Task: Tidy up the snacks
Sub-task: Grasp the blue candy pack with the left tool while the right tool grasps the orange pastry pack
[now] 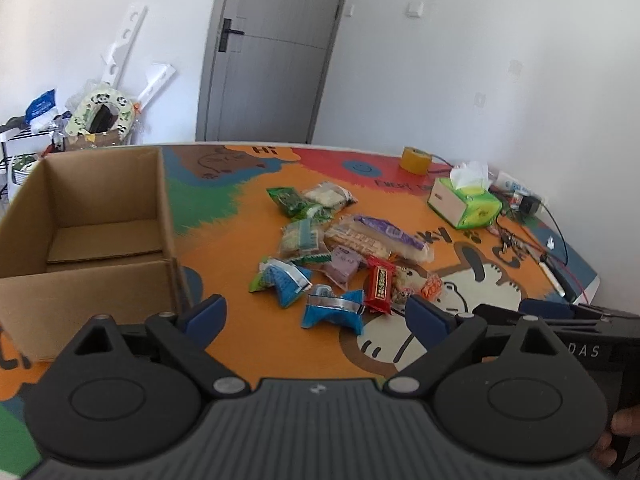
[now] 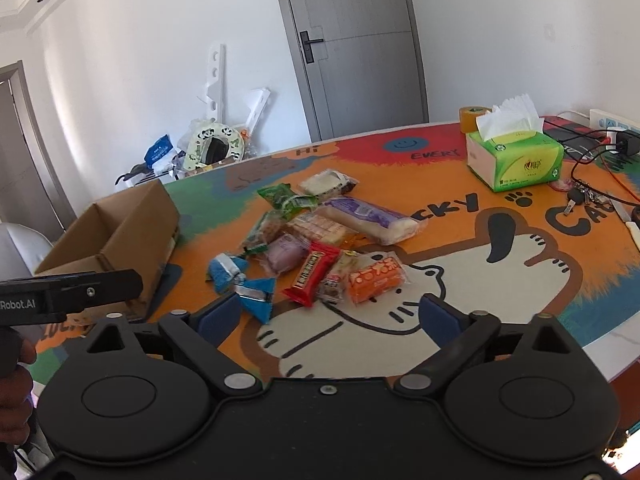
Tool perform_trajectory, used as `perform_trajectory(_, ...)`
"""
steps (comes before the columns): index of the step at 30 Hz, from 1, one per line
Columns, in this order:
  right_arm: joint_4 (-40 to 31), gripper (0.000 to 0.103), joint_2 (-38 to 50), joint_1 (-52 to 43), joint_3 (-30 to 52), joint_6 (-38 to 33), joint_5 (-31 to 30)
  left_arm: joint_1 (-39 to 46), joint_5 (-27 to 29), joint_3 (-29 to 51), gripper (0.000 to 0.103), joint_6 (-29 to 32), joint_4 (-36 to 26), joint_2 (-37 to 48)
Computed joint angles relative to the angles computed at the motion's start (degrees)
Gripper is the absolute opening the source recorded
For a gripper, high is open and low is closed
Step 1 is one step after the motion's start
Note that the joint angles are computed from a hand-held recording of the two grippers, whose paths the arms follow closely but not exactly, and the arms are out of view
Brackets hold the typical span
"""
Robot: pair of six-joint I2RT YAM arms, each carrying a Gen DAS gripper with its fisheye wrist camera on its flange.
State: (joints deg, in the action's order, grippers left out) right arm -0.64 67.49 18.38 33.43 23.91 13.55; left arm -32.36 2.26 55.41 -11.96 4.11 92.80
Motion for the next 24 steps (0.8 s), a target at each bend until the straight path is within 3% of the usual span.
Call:
perform_trajectory(12, 8.4, 0.074, 8.0, -8.6, -1.0, -1.7, -7.1, -1.1, -0.8, 8.3, 0.078, -2.3, 0.5, 12.2)
perform_trajectory(24, 12.3, 0.072, 17.7, -12.2, 3.4, -3.1, -10.7, -1.4, 0.5, 16.6, 0.064, -2.7, -2.1, 20.4)
